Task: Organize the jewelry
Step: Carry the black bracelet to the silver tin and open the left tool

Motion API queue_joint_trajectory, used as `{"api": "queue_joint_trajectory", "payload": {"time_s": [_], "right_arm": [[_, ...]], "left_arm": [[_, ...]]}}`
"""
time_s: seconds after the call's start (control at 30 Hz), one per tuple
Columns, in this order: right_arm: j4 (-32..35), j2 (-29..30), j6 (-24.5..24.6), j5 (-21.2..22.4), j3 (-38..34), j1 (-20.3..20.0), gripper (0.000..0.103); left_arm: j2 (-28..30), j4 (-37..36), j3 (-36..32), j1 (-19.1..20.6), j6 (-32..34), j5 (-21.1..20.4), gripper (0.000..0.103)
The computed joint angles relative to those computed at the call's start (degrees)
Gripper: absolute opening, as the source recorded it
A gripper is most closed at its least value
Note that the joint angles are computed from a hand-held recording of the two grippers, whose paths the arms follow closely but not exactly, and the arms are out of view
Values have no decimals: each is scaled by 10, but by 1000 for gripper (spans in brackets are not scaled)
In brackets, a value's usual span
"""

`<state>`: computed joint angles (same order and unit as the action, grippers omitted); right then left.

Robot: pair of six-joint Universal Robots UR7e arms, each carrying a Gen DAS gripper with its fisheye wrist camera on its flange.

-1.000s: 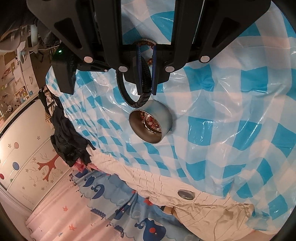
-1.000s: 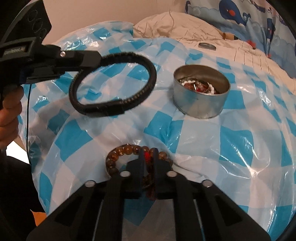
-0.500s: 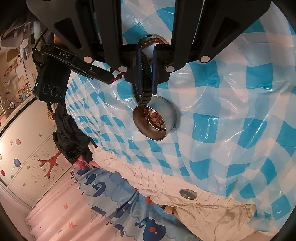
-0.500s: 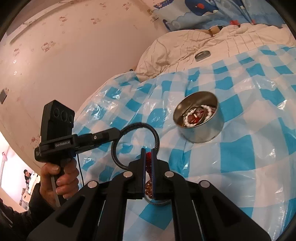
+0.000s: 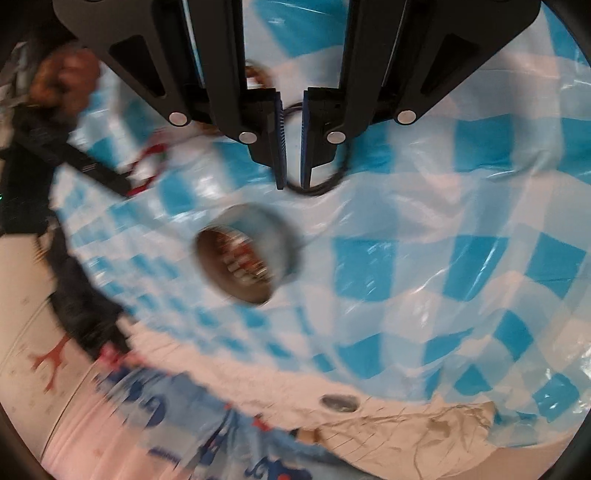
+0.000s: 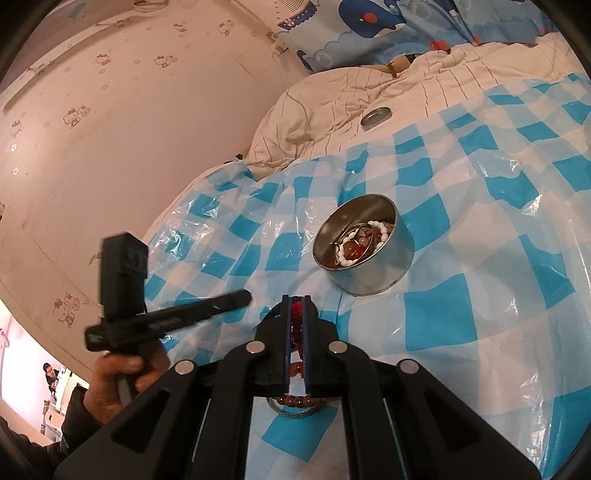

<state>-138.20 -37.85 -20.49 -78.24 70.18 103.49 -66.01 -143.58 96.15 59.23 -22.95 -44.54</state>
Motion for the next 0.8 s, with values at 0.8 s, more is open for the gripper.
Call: {"api": "queue_joint_trajectory", "payload": {"time_s": [0.8], "right_arm": [[-55, 14, 15, 16, -34, 7, 6]], "left_arm": [[66, -77, -80, 11, 41, -37, 7]]}}
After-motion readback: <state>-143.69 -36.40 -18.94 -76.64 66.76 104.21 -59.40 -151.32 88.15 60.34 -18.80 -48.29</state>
